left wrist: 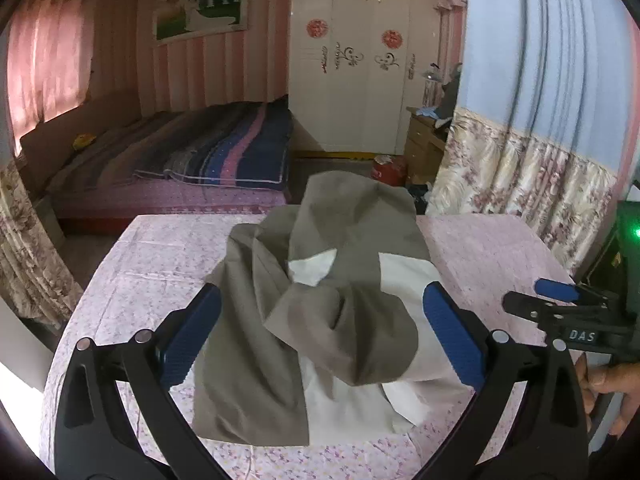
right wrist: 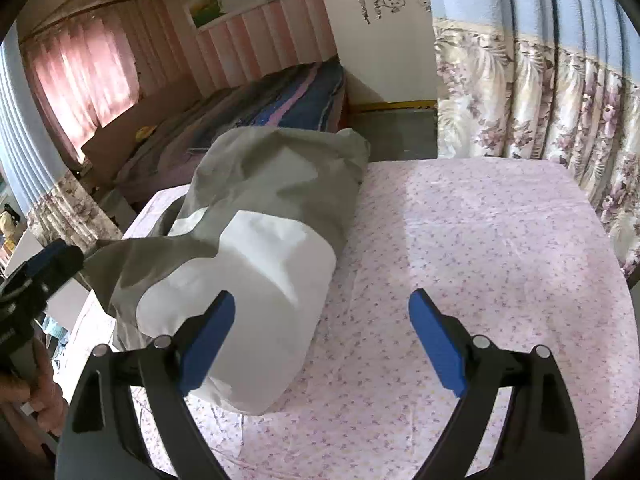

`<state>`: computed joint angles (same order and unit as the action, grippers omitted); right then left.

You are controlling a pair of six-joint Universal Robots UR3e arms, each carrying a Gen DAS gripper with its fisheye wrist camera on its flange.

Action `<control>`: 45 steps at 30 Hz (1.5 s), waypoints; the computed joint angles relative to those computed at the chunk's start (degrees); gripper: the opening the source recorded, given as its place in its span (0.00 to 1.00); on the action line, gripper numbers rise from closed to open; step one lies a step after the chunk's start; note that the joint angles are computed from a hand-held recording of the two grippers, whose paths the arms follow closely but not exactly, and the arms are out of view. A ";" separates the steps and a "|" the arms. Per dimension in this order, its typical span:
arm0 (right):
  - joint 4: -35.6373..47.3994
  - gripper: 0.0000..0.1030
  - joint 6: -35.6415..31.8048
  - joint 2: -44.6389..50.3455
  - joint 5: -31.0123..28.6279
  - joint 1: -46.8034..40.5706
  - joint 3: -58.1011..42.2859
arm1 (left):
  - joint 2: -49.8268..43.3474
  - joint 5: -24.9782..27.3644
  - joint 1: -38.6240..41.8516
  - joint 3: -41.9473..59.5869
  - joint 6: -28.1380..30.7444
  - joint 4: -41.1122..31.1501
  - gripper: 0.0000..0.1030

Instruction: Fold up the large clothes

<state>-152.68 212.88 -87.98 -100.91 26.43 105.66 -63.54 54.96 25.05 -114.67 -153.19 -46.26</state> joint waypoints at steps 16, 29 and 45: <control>0.51 0.86 -0.48 9.52 0.40 3.27 -8.17 | -3.32 -0.97 5.01 -4.35 11.48 2.21 0.07; -9.78 0.97 -4.93 29.98 1.30 8.83 -17.02 | -4.26 -3.55 25.40 -21.55 24.33 7.64 0.13; 3.49 0.98 -8.69 27.75 -11.37 9.27 -33.85 | -1.97 -8.71 26.44 -6.61 16.79 1.98 0.97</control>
<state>-149.19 204.19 -60.23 -112.28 35.70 71.80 -65.51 46.24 51.49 -121.28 -136.40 -44.29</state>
